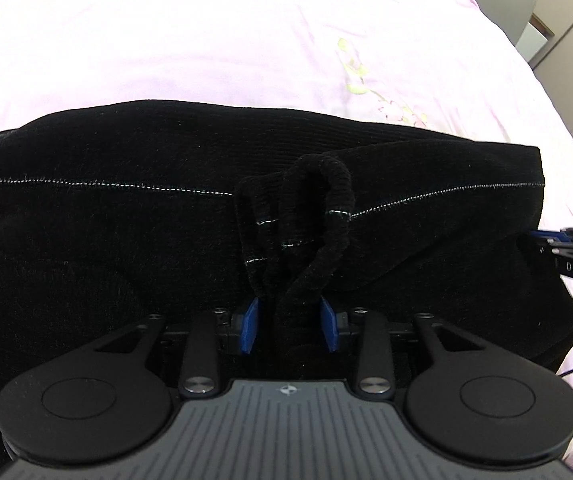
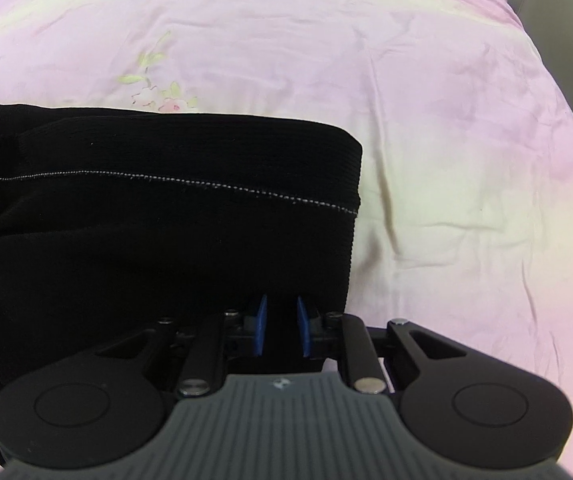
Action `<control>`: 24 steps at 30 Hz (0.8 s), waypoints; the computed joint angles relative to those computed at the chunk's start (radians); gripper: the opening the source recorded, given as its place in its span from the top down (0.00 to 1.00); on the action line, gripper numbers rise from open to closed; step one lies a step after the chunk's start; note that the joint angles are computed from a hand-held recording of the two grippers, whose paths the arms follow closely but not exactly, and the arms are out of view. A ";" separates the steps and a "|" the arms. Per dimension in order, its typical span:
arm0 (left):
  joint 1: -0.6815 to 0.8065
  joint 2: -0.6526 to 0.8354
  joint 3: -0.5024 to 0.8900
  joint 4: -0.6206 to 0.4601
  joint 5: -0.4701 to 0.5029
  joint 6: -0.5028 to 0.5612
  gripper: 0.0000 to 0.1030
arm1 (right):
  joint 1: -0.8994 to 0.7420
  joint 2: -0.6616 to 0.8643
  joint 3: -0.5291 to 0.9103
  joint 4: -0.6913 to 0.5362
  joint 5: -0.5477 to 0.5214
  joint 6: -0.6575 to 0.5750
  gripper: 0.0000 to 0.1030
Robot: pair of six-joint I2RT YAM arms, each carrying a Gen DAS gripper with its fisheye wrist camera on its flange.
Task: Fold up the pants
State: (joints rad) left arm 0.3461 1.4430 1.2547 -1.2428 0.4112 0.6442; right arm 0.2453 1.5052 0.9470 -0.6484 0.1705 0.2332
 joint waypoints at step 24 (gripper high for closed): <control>0.154 -0.248 -0.150 -0.073 -0.058 0.168 0.60 | 0.301 -0.357 -0.252 -0.142 0.047 0.209 0.84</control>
State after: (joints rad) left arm 0.5002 1.1947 1.1052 -1.3158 0.3528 0.8117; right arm 0.5464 1.1480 0.6953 -0.7900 0.2174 0.4418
